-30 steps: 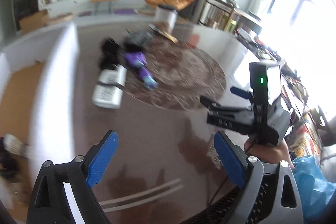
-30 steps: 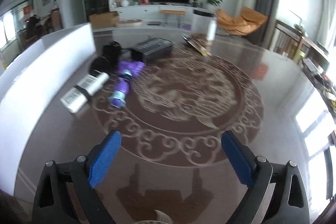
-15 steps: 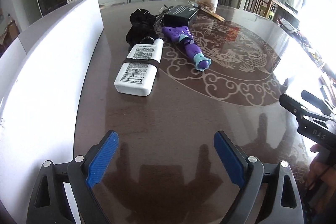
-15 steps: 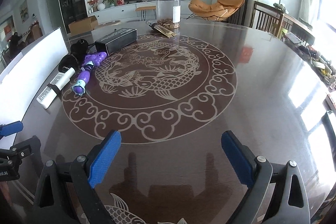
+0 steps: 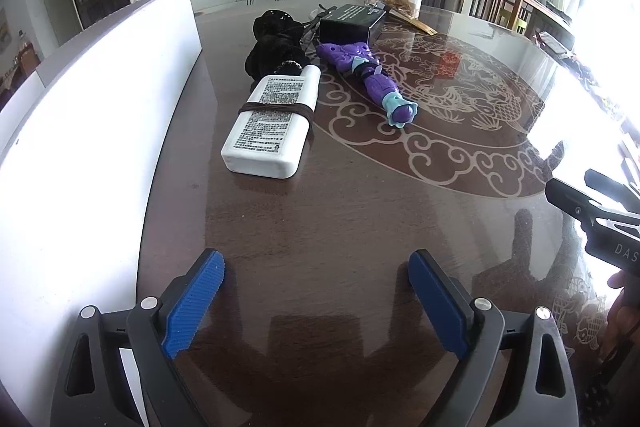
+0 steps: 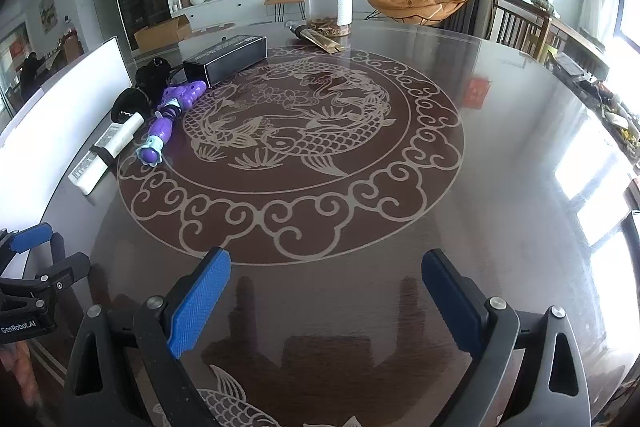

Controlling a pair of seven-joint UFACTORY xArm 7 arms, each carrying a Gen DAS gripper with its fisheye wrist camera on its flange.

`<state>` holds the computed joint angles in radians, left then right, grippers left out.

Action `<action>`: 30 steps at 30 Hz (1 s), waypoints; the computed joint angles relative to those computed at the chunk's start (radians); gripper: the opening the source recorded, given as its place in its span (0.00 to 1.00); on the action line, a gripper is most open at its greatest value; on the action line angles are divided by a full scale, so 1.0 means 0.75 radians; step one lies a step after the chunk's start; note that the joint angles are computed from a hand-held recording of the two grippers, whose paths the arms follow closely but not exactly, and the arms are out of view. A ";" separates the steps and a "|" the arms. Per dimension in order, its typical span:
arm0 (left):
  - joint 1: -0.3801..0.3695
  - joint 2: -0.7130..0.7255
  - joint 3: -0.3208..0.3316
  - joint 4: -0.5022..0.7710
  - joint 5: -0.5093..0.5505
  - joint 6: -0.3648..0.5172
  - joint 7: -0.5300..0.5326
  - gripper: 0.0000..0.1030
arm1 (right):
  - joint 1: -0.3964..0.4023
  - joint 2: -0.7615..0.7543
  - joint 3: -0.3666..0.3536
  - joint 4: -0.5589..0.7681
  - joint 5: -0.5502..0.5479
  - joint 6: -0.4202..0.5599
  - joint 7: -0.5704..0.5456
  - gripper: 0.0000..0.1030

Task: Organize objects

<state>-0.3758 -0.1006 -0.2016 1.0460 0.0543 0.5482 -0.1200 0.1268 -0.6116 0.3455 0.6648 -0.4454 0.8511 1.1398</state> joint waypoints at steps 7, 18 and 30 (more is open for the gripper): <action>-0.005 0.018 -0.001 0.013 -0.002 0.003 0.006 1.00 | 0.008 -0.003 -0.015 -0.009 0.017 -0.017 -0.010 0.94; -0.006 0.020 -0.001 0.013 0.000 0.000 0.003 1.00 | 0.004 -0.007 -0.025 -0.020 0.046 -0.039 -0.027 0.94; -0.006 0.021 -0.002 0.015 0.011 -0.001 -0.011 1.00 | 0.001 -0.018 -0.028 -0.034 0.066 -0.053 -0.031 0.94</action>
